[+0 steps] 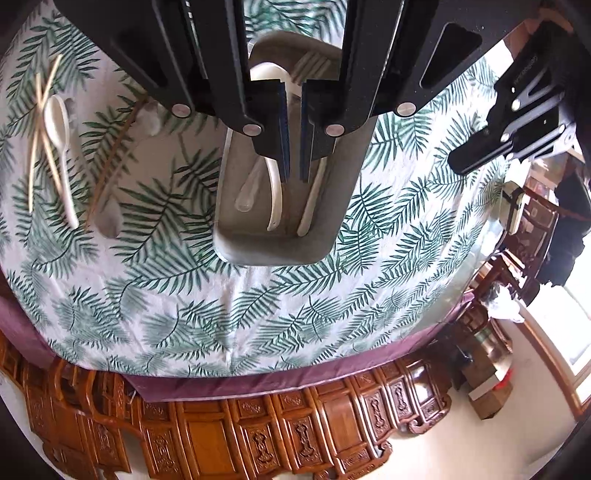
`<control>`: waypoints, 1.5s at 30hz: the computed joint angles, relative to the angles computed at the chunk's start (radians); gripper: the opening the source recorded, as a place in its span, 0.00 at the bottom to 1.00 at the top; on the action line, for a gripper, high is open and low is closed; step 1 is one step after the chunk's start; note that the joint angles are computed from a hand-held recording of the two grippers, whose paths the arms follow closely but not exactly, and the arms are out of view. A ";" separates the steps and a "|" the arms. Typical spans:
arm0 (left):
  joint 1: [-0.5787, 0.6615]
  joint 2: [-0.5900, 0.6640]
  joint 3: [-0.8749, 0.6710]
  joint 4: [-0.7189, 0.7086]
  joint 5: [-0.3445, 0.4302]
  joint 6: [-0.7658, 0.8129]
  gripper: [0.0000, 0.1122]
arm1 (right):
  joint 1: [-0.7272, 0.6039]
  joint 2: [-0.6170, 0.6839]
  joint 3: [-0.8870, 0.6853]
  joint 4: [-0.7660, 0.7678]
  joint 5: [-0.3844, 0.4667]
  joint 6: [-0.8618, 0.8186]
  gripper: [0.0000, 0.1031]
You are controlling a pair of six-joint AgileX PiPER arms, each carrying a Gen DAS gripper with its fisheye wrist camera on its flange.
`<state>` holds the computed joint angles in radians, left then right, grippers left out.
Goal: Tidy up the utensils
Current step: 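Lower the metal fork into the tray and open the left tool while the right tool drops the spoon in, then withdraw both tools from the tray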
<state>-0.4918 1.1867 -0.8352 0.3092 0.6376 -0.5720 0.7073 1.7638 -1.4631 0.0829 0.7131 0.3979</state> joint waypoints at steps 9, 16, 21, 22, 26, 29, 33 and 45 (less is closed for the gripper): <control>-0.133 0.021 -0.028 0.088 0.021 -0.145 0.05 | -0.092 -0.232 0.226 0.020 -0.026 -0.173 0.08; -0.236 0.061 -0.026 0.180 0.020 -0.304 0.26 | -0.202 -0.433 0.392 0.045 -0.023 -0.312 0.08; -0.318 0.087 -0.041 0.244 0.031 -0.394 0.42 | -0.326 -0.543 0.529 0.111 -0.047 -0.432 0.08; -0.337 0.093 -0.048 0.258 0.039 -0.415 0.49 | -0.354 -0.559 0.558 0.130 -0.050 -0.464 0.08; -0.394 0.098 -0.055 0.302 0.050 -0.474 0.67 | -0.464 -0.594 0.648 0.205 -0.057 -0.584 0.08; -0.435 0.114 -0.068 0.328 0.061 -0.507 0.73 | -0.518 -0.590 0.694 0.214 -0.079 -0.625 0.08; -0.495 0.142 -0.084 0.364 0.081 -0.558 0.77 | -0.615 -0.575 0.748 0.294 -0.111 -0.733 0.17; -0.578 0.260 -0.119 0.376 0.054 -0.630 0.77 | -0.623 -0.438 0.813 0.356 -0.213 -0.790 0.18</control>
<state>-1.0702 1.4466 -0.9540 0.6848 0.6921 -1.2018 0.0840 1.3259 -0.6500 0.4394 0.5001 -0.3923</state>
